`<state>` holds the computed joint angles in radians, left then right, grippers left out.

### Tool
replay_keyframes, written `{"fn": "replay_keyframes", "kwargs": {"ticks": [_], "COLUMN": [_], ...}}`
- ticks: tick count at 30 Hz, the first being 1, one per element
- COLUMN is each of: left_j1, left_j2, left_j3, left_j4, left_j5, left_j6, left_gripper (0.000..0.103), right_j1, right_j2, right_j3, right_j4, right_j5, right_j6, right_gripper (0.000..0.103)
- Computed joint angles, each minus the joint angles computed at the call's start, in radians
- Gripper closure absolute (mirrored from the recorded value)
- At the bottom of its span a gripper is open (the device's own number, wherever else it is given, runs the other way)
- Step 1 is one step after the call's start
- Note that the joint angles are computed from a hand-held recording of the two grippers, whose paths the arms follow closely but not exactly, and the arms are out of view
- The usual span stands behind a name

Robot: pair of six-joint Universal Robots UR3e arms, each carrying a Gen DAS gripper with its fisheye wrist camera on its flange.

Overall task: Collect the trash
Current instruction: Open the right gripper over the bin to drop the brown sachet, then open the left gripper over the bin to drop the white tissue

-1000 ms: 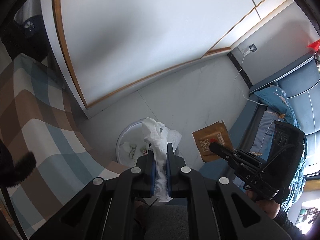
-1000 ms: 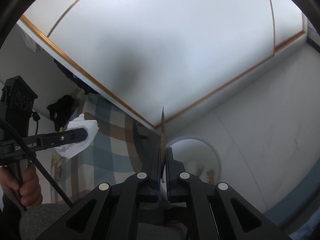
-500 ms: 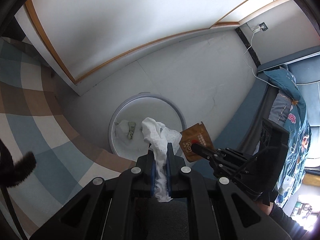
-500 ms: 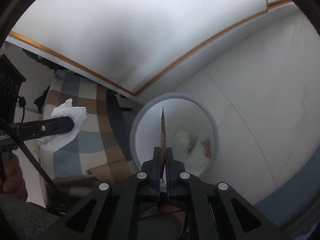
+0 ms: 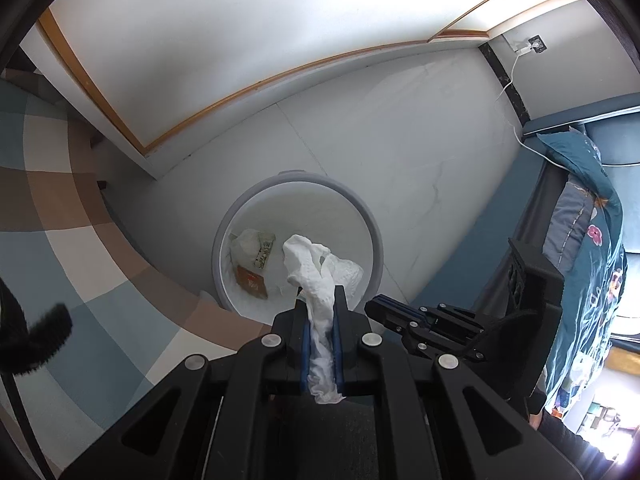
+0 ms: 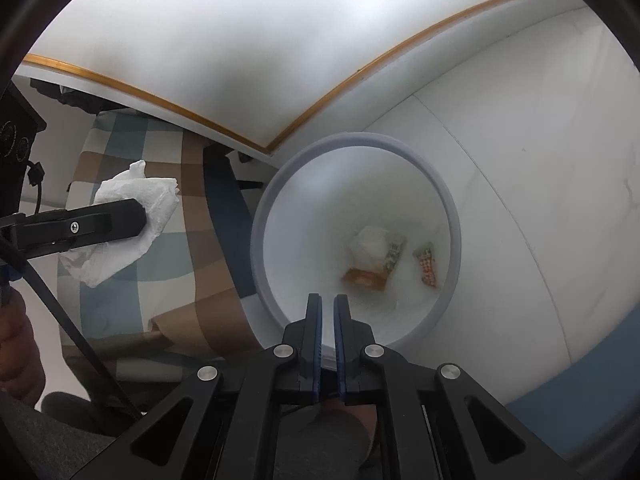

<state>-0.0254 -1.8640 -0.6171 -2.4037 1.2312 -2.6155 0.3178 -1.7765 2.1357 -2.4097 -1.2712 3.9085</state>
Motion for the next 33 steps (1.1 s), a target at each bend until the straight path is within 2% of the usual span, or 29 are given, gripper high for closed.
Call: {"fn": "replay_keyframes", "kwargs": {"ticks": [4,7,11,15,18,19,20,27,30,32,33], "left_j1": [-0.014,-0.024,-0.036,-0.050,-0.067,-0.072,-0.075,-0.091,-0.096,-0.097,-0.097], "left_j2": [-0.012,-0.014,-0.025,-0.048,-0.056,-0.060,-0.061,-0.047,-0.043,-0.036,-0.031], "left_j3": [-0.001,-0.008,-0.003,0.011,0.010,0.014,0.014,-0.036,-0.050,-0.060,-0.069], "left_j4": [-0.001,0.013,0.015,-0.004,0.009,0.009,0.009,0.053,0.064,0.078,0.088], "left_j5": [0.011,0.016,0.022,0.031,0.049,0.054,0.054,0.083,0.089,0.093,0.093], "left_j6": [-0.003,-0.007,-0.010,0.000,-0.010,-0.013,-0.015,-0.035,-0.042,-0.048,-0.052], "left_gripper": [0.098,0.098,0.097,0.097,0.097,0.097,0.096,0.084,0.076,0.065,0.062], "right_j1": [-0.014,-0.026,-0.030,-0.042,-0.046,-0.044,-0.045,-0.037,-0.031,-0.036,-0.039], "right_j2": [-0.053,-0.095,-0.150,-0.190,-0.209,-0.213,-0.217,-0.212,-0.213,-0.221,-0.226], "right_j3": [0.018,0.024,0.022,0.026,0.030,0.030,0.035,0.040,0.039,0.044,0.047], "right_j4": [0.032,0.062,0.109,0.133,0.148,0.151,0.148,0.131,0.128,0.132,0.133], "right_j5": [-0.022,-0.037,-0.079,-0.100,-0.116,-0.127,-0.129,-0.127,-0.138,-0.136,-0.134], "right_j6": [0.021,0.022,0.030,0.043,0.056,0.065,0.072,0.089,0.096,0.095,0.094], "right_gripper": [0.083,0.080,0.064,0.055,0.040,0.031,0.029,0.028,0.026,0.025,0.025]}}
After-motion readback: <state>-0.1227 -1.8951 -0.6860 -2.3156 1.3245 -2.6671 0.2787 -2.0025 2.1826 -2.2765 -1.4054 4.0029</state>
